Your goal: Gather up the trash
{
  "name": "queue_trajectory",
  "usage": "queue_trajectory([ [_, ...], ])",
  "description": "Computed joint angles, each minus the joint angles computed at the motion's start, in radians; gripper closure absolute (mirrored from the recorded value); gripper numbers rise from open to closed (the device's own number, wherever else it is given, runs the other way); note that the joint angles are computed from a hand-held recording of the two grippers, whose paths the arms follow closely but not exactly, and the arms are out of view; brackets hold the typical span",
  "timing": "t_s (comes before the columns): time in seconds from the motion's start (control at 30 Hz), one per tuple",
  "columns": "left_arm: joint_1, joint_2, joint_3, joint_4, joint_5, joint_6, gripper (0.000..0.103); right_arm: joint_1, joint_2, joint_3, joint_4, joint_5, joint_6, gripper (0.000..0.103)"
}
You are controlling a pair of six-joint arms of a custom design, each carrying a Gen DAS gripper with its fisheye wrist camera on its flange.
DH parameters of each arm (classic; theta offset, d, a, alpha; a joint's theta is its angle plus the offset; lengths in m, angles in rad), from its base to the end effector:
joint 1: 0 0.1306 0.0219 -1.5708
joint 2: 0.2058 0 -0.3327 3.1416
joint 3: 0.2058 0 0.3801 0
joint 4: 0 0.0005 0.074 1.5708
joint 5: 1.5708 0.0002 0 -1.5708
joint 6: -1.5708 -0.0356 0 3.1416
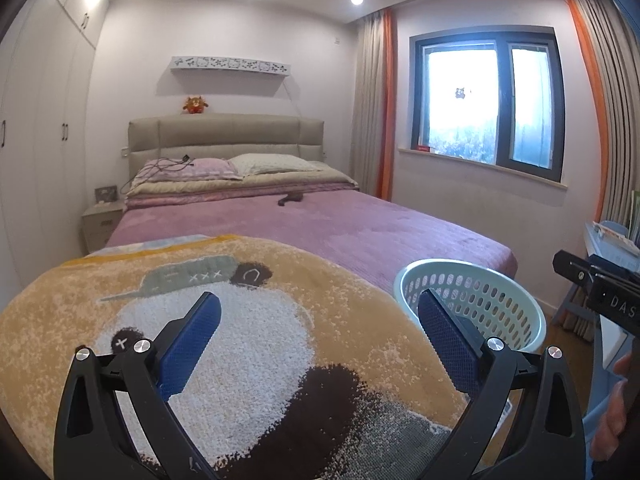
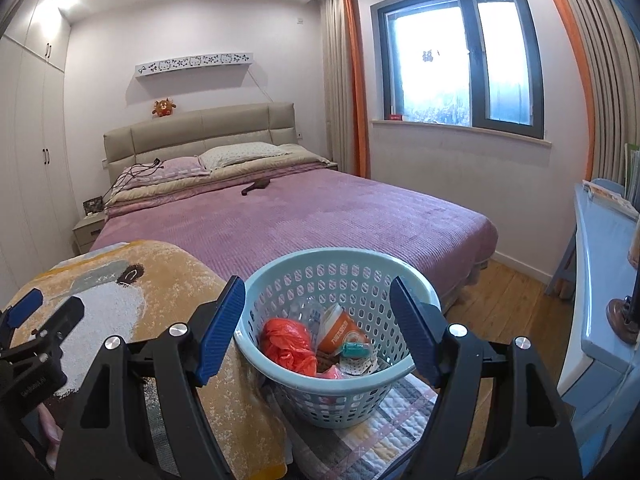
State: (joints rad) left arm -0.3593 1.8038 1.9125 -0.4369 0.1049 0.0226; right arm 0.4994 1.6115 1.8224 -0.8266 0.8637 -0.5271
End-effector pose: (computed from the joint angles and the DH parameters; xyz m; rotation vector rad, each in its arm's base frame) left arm 0.6020 -0.2306 0.4376 0.3912 1.8728 -0.3583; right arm 0.4995 0.2411 0.4766 0.4825 1.9058 -0.2819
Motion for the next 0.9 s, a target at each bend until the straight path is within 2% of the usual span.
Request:
queue_trajectory([
  [0.5, -0.007, 0.003, 0.006, -0.002, -0.016, -0.018, 0.007, 0.014, -0.006, -0.012, 0.043, 0.035, 0.049, 0.032],
  [0.9, -0.008, -0.002, -0.002, 0.008, -0.011, -0.026, 0.007, 0.004, -0.018, -0.031, 0.054, 0.004, 0.035, 0.032],
])
